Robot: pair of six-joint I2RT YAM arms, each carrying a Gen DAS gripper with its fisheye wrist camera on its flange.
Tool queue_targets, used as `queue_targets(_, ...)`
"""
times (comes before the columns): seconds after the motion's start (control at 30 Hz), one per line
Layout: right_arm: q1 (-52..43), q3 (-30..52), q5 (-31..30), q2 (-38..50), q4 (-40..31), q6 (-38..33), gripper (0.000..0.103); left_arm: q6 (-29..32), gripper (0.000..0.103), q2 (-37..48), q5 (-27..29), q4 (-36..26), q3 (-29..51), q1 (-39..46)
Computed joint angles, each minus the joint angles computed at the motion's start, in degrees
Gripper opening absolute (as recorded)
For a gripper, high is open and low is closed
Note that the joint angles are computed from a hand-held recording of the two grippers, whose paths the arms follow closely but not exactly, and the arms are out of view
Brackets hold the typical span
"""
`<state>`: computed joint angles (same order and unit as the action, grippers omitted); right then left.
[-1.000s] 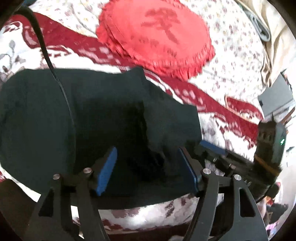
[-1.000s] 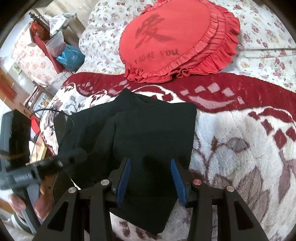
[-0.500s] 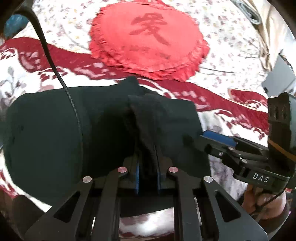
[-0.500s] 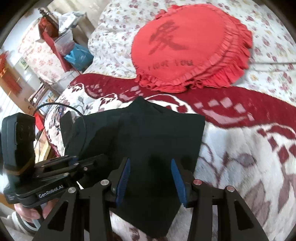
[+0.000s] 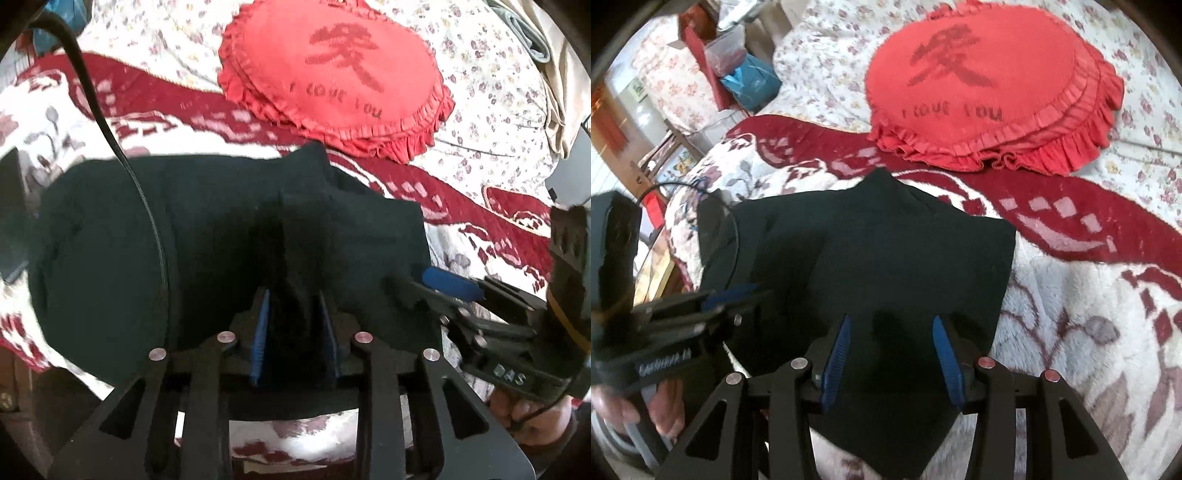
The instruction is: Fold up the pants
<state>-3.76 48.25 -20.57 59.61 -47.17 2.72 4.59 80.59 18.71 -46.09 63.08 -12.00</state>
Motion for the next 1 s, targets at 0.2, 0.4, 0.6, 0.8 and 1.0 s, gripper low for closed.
queue_targets(0.2,1.71,-1.73,1.59,-5.52,-2.03,1.99,0.047,-0.74,0.029,0.03,-1.27,0.45,1.46,-0.87)
queue_targets(0.4,5.29,-3.29,4.3,-6.39,-2.75,3.35,0.047,-2.25,0.029,1.81,-3.61,2.68,2.15,-3.85)
queue_targets(0.6,6.55,-5.83,4.95,-5.74,-1.56,3.69,0.049,-3.32,0.031,6.06,-5.67,5.98,1.49,-5.07)
queue_targets(0.8,7.64,-6.7,5.32,-5.7,-0.6,3.79,0.054,-3.78,0.043,7.46,-4.85,7.67,0.86,-4.3)
queue_targets(1.0,4.57,-4.12,2.61,-5.2,-2.68,2.87,0.054,-2.78,0.043,5.35,-5.03,5.48,1.33,-3.54)
